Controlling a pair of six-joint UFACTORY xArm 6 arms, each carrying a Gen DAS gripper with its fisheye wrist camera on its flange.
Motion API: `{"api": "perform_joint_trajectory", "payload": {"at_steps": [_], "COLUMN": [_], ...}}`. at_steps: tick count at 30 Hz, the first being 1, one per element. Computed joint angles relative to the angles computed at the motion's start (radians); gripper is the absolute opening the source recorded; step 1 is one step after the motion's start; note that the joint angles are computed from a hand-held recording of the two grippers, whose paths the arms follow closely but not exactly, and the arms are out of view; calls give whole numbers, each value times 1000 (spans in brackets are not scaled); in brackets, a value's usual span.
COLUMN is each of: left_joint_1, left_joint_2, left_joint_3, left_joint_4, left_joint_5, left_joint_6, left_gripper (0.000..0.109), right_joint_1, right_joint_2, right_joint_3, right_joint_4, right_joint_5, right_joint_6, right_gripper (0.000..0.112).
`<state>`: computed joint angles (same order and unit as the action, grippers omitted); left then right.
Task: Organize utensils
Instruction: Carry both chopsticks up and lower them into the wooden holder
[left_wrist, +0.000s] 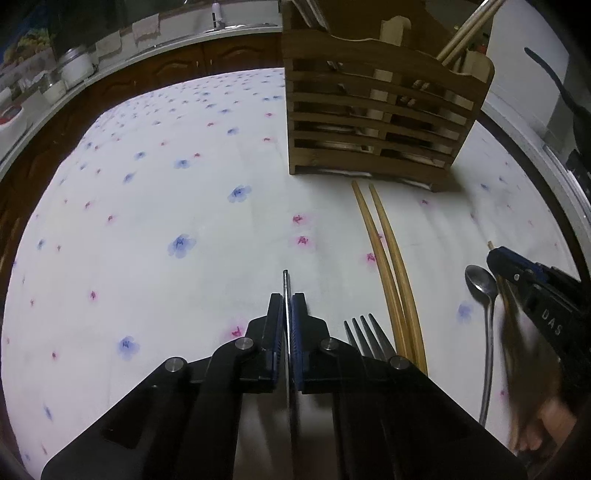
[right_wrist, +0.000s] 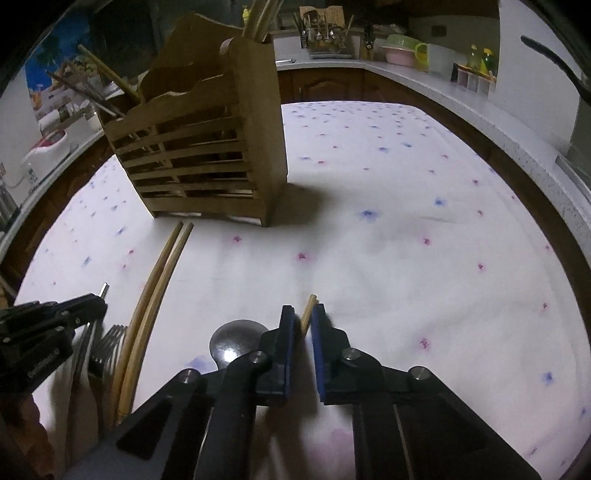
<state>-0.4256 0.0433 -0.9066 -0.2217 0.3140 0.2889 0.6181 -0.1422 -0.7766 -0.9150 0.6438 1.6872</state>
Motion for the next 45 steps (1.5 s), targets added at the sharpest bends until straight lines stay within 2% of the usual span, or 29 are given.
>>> {"api": "perform_joint_trajectory", "payload": {"at_steps": [3,8,15,26,34,39,45], "left_joint_1": [14,45,86,150,199,205,196], "left_joint_2": [-12,-78,-205,-375,-487,-510,-516], "left_joint_3": [-6,13,59,113,125,121,116], "left_joint_4": [-124,-283,-448,-572,-646,-669,-674], "left_joint_5": [30,69,127,203,248,244,234], "left_joint_6": [88,202,328,424,490,503,498], "left_gripper": [4,4,4,4,4,4,4], "right_joint_1": [-22,-15,43,136,242,300,294], "right_joint_2": [-28,-106,-207,-316,-419,-450,-453], "right_joint_3": [35,77,92,106,86,63,53], "right_joint_4": [-15,-84,-146,-212,-291,-341,-357], "right_joint_5": [-63,-96,-34,62,208,299,301], "right_joint_6": [49,134,204,274,299,309,302], "right_gripper": [5,5,5,5,5,5,5]}}
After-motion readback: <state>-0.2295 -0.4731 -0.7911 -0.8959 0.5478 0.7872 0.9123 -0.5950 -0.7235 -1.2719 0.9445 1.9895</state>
